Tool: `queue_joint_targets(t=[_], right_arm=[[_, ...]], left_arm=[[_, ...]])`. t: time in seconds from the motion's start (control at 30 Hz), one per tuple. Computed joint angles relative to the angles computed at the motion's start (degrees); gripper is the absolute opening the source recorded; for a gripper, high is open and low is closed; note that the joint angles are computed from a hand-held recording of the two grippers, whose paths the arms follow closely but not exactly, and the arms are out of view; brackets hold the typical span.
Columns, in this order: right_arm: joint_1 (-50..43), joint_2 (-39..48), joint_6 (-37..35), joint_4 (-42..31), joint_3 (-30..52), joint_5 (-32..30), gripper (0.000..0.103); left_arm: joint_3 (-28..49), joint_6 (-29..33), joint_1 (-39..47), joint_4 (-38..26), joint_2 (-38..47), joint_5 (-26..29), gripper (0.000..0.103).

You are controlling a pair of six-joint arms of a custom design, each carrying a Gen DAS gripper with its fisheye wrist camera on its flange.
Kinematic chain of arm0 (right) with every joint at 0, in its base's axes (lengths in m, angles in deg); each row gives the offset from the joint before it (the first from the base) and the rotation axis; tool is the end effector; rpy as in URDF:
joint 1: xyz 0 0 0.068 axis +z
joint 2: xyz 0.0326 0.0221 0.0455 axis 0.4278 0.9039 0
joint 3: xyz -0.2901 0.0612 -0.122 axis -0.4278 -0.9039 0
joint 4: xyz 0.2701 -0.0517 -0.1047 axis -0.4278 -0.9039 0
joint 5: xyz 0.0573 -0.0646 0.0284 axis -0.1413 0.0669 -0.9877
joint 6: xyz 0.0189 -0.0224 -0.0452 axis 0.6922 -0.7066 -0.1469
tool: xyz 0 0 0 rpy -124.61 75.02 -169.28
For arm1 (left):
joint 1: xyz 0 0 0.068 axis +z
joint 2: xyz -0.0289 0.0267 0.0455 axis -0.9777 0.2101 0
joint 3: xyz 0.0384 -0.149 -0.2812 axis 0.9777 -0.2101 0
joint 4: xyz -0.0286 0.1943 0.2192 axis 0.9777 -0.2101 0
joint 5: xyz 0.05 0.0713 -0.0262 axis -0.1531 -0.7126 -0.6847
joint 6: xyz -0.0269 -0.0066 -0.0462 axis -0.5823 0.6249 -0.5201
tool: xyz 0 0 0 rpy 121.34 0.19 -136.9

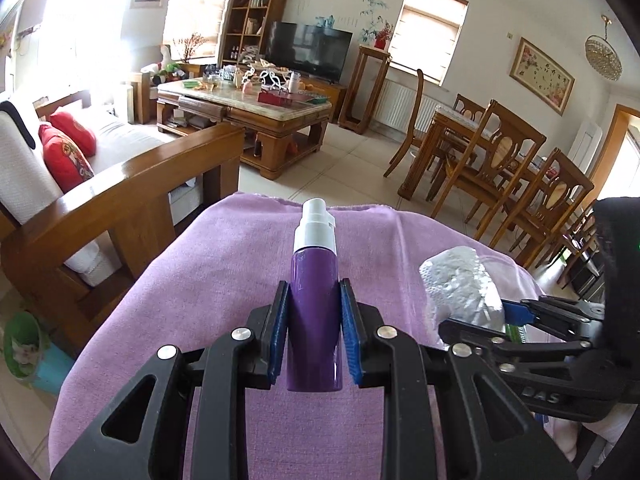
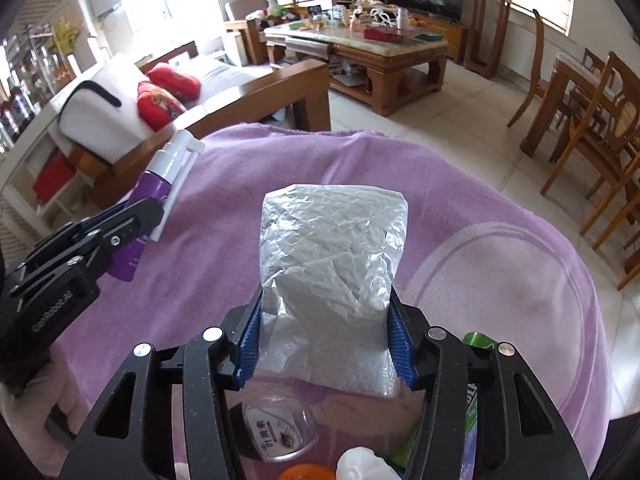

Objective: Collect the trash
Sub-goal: 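Grasp the purple spray bottle with the left gripper while the right grasps the foil bag, then carry both items over the black bin and open the left gripper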

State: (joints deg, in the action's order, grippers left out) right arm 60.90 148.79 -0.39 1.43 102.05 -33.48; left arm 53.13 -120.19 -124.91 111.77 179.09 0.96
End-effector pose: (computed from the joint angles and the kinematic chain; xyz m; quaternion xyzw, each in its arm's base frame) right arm 0.2985 0.2238 0.0134 -0.3970 0.8587 0.1767 0.2718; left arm 0.2026 -0.1817 0.0320 -0.2483 0.8692 -0.0004 0.4277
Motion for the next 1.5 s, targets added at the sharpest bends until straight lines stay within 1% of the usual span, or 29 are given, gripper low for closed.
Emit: queue_joint_targets(t=[0.17,0.27,0.37,0.4,0.43,0.5,0.53,0.57,0.6,0.67,0.73,0.77,0.83,0.87,0.97,1.03,1.13,1.27,1.37,1.4,1.5], right_arm=[[-3.5,-6.3,0.9,8.6,-9.9,-6.5,0.053],[-6.1,-10.4,1.0,16.2,-17.8,-9.6,0.053],[-11.1,-14.4,-0.5,23.9,-26.0,-12.9,0.053],[-13.8,-15.8,-1.6,25.4,-28.4,-14.7,0.053],[-17.7,-17.5,-3.0,26.7,-30.9,-17.4,0.053],[-25.4,-19.7,-6.2,27.9,-34.4,-23.0,0.053],[-31.1,-21.7,-8.9,26.8,-35.9,-27.0,0.053],[-35.9,-23.3,-11.6,24.7,-36.5,-30.6,0.053],[-42.3,-25.6,-15.9,20.2,-36.7,-35.1,0.053],[-53.0,-27.7,-24.7,10.9,-35.4,-41.9,0.053],[-65.1,-28.5,-38.4,-5.6,-31.1,-48.7,0.054],[-69.9,-27.7,-45.2,-13.8,-28.3,-50.8,0.054],[-78.8,-24.0,-59.5,-30.3,-21.6,-53.5,0.054],[-82.2,-21.5,-65.5,-36.8,-18.3,-54.2,0.054],[-90.6,-13.9,-78.6,-52.6,-8.0,-54.9,0.054],[-94.8,-9.0,-84.8,-60.9,-1.5,-54.7,0.054],[-98.8,-2.6,-86.6,-67.8,7.9,-54.9,0.055],[-101.9,5.4,-84.5,-72.7,19.8,-55.0,0.055],[-103.3,10.4,-81.4,-74.2,27.4,-54.9,0.055],[-103.6,11.4,-80.4,-74.3,29.1,-54.7,0.055],[-104.1,14.9,-76.8,-73.8,33.8,-54.2,0.055]], left_arm=[[-0.5,1.6,-0.5,2.0,-0.4,-1.6,0.025],[0.0,3.6,-1.9,3.2,-0.6,-3.6,0.025],[2.8,4.5,-5.3,0.6,-1.4,-6.2,0.025],[4.7,4.8,-7.4,-2.4,-2.0,-8.1,0.025],[6.7,5.2,-9.5,-4.7,-2.2,-9.7,0.025],[9.6,5.4,-12.6,-7.1,-2.1,-11.0,0.025],[11.4,5.5,-14.3,-8.3,-1.8,-11.5,0.025],[13.3,5.7,-15.7,-9.8,-1.4,-12.0,0.025],[16.1,6.2,-17.5,-11.8,-0.8,-12.7,0.025],[20.4,7.5,-20.0,-14.2,0.4,-13.9,0.025],[25.2,9.8,-22.3,-15.4,2.1,-14.5,0.025],[27.1,11.2,-23.0,-15.1,3.0,-14.5,0.025],[32.2,14.4,-24.3,-15.4,5.4,-14.1,0.025],[34.4,16.0,-24.6,-15.2,6.6,-13.7,0.025],[43.5,21.4,-25.2,-15.5,11.7,-11.2,0.025],[47.3,23.7,-25.3,-14.9,14.3,-9.5,0.025],[55.0,27.2,-25.1,-14.5,19.2,-5.9,0.025],[66.0,29.7,-24.5,-16.8,25.9,-1.8,0.025],[71.4,30.3,-24.2,-17.7,29.6,0.7,0.025],[74.5,30.5,-23.6,-18.7,31.5,2.3,0.025],[80.6,30.0,-22.9,-21.0,35.3,5.1,0.025]])
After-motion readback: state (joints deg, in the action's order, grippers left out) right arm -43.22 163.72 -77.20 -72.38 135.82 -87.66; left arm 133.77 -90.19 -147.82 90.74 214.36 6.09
